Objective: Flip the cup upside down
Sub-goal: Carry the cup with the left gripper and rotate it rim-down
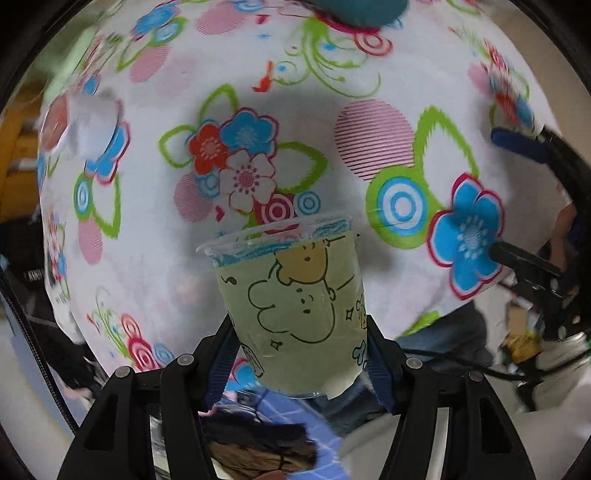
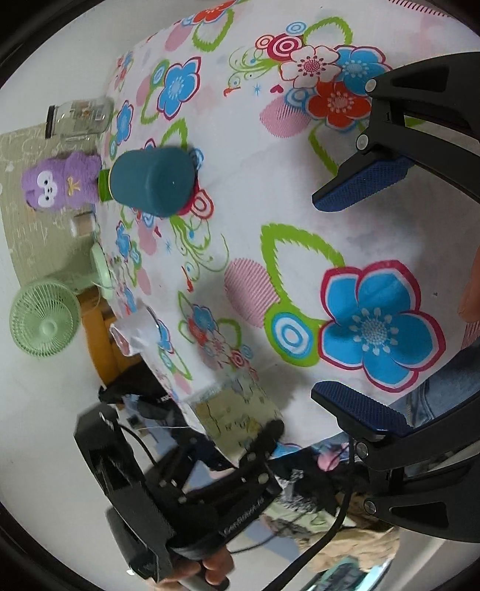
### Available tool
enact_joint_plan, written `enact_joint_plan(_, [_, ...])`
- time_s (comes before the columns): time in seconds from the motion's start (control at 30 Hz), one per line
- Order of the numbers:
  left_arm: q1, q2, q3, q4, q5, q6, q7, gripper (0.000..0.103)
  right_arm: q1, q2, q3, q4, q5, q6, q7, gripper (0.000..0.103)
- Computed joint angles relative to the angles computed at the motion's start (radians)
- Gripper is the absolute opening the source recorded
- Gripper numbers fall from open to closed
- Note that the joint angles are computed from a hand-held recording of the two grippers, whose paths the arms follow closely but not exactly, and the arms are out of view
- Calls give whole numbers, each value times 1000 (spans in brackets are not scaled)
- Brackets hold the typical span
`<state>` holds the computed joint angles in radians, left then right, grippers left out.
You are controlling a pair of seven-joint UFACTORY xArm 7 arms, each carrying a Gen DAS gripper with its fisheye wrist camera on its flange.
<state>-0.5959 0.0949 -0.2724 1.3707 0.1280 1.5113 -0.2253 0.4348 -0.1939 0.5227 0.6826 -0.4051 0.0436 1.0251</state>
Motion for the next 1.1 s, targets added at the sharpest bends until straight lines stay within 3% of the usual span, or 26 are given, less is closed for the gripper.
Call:
enact_joint_plan(0.13, [1,-53,-4,-98,46,-130,52,67,6,1,5,-2,-1,8,9,95])
enact_joint_plan(0.27, [18,-124,-6,-194,49,-269,89,85,15,0,2,7,-6,33,13,95])
enact_joint_plan(0.4, [37,-214,-9,-292,39,-387,108,93,-7,-5,15,18,-42,37,60,95])
enact_joint_plan(0.5, [49,-281,-15,-348,10,-454,92,102,-11,-5,15,20,-47,25,83,95])
enact_joint_plan(0.63, [63,-308,-13,-391,-65,-457,65,103,-10,7,17,28,-51,13,96,95])
enact_joint_plan(0.7, [70,-318,-14,-413,-77,-465,50,102,-18,13,26,33,-64,11,109,95])
enact_joint_plan(0.9, [111,-318,25,-415,-155,-490,9,82,-17,23,26,35,-90,5,140,95])
enact_joint_plan(0.97, [126,-306,43,-399,-200,-462,16,67,-18,19,25,28,-94,0,149,95])
enact_joint_plan(1.1, [155,-275,61,-360,-227,-389,42,60,-21,17,21,16,-87,-20,148,95])
